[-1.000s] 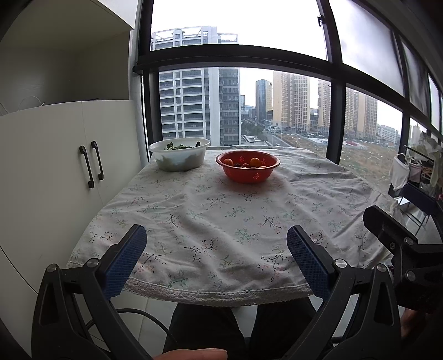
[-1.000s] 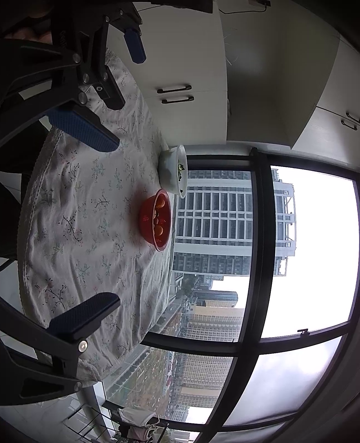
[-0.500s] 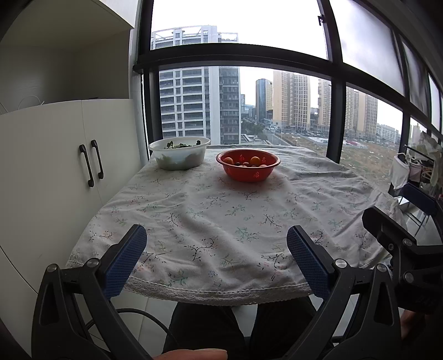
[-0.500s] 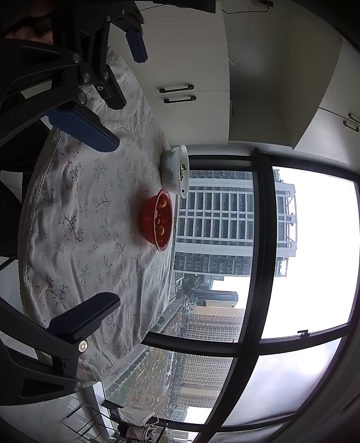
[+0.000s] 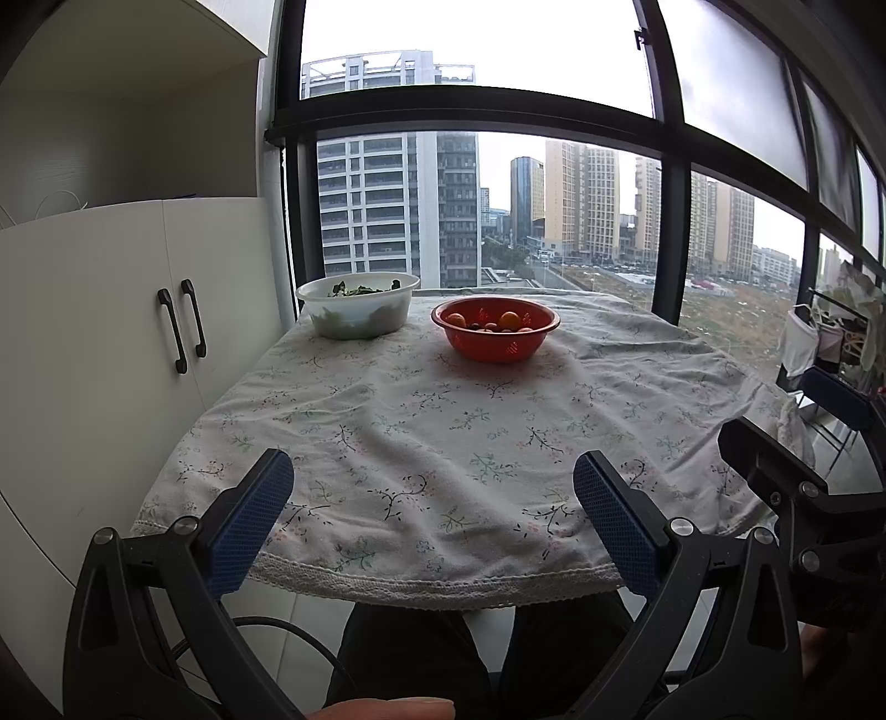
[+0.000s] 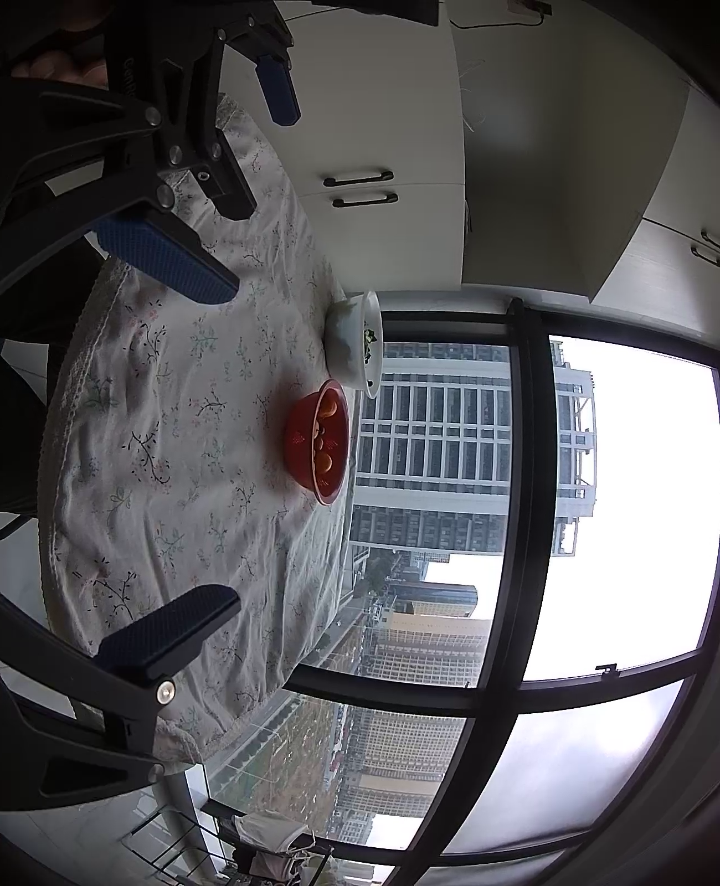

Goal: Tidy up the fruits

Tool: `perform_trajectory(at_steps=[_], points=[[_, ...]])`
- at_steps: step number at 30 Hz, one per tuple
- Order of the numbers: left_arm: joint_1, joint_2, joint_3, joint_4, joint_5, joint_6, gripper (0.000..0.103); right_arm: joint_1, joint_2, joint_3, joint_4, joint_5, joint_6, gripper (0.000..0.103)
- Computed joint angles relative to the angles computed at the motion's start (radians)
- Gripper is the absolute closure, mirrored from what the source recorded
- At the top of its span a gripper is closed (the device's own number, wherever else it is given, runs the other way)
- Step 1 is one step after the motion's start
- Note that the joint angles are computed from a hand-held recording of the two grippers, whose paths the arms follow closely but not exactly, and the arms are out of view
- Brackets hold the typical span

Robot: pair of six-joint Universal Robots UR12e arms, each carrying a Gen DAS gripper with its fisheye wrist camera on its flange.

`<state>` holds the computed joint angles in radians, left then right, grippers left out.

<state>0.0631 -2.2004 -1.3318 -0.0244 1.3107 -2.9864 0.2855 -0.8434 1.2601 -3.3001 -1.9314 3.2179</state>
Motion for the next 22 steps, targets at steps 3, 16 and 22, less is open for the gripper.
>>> perform_trajectory(at_steps=[3,16,22], points=[[0.000,0.000,0.000,0.000,0.000,-0.001,0.000,0.000,0.000,0.001,0.001,0.001,-0.001,0.000],[0.002,-0.002,-0.002,-0.002,-0.009,-0.001,0.000,-0.002,-0.002,0.007,0.003,0.003,-0.006,0.000],[0.005,-0.007,0.008,-0.026,-0.022,-0.007,0.000,-0.006,-0.003,0.010,0.010,0.009,-0.003,0.000]])
